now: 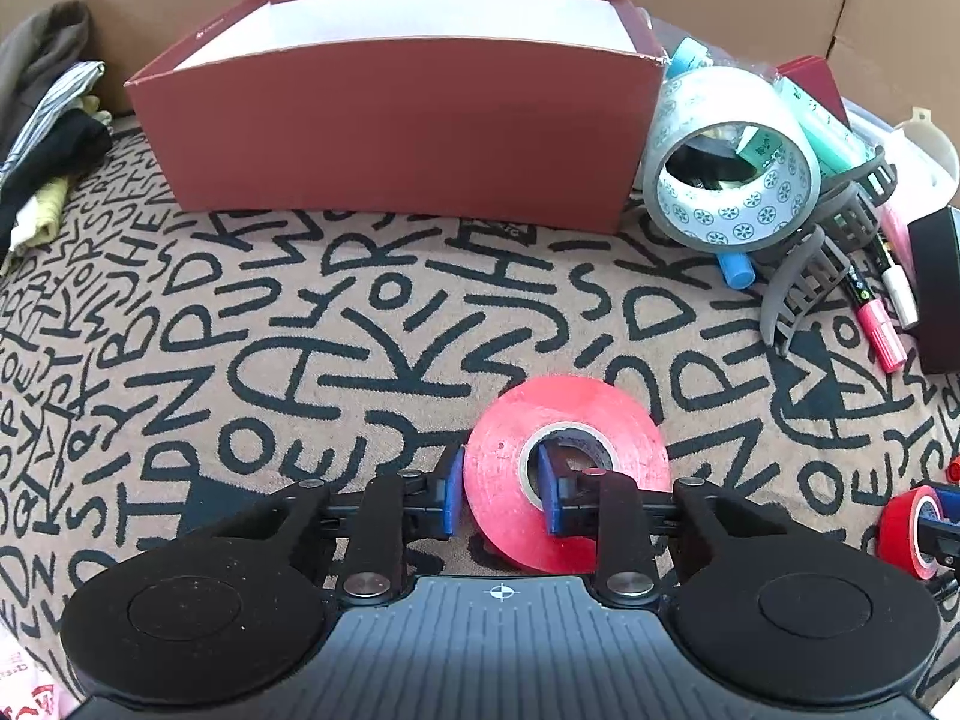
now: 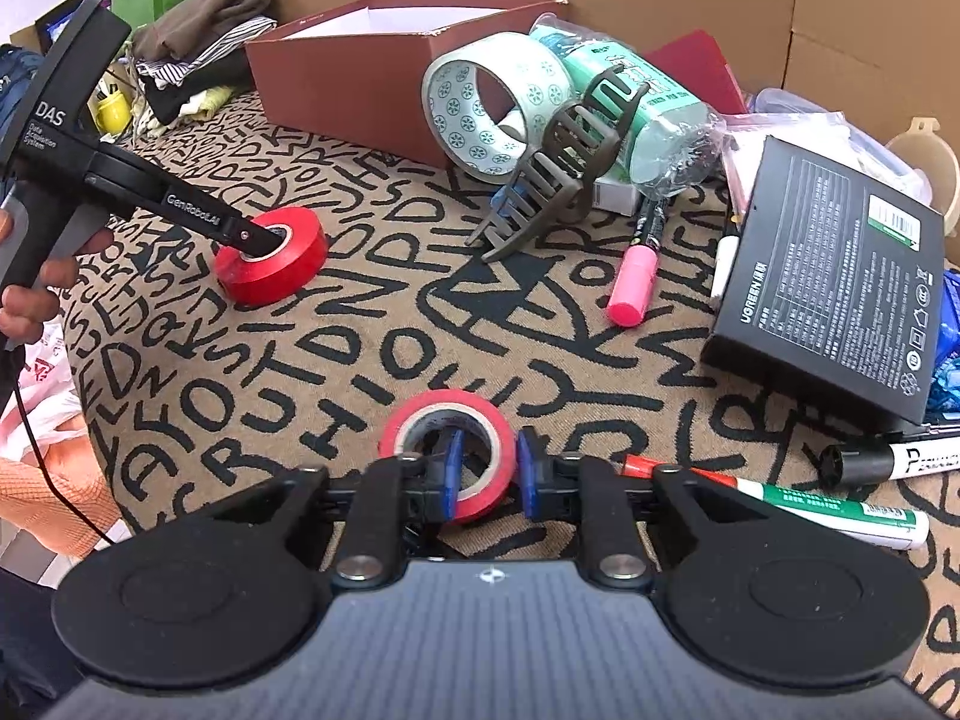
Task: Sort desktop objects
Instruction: 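Carry both red tape rolls over the red-brown box with both tools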
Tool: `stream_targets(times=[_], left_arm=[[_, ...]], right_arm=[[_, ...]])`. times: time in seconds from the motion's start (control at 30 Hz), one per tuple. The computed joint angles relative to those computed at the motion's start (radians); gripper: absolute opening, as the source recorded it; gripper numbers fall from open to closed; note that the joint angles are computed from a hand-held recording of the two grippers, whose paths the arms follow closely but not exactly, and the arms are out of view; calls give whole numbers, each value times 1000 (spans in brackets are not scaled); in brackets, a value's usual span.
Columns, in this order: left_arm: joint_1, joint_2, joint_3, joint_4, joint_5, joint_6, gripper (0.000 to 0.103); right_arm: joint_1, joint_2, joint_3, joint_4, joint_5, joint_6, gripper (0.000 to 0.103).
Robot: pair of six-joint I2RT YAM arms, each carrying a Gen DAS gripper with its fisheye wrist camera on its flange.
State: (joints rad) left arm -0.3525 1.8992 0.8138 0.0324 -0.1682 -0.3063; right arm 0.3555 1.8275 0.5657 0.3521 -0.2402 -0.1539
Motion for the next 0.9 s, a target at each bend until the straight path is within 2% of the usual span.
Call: stream_targets(times=[0.4, 0.57, 0.73, 0.9], left_arm=[[7, -58, -49, 13, -12, -29, 22], [28, -132, -62, 9, -33, -13, 22], [59, -206, -28, -8, -62, 15, 22], [103, -245, 60, -35, -79, 31, 22]], right_arm=[[21, -20, 37, -34, -11, -9, 15], [44, -47, 90, -65, -23, -23, 15], [73, -41, 210, -99, -43, -27, 15], [110, 51, 406, -135, -22, -2, 15]])
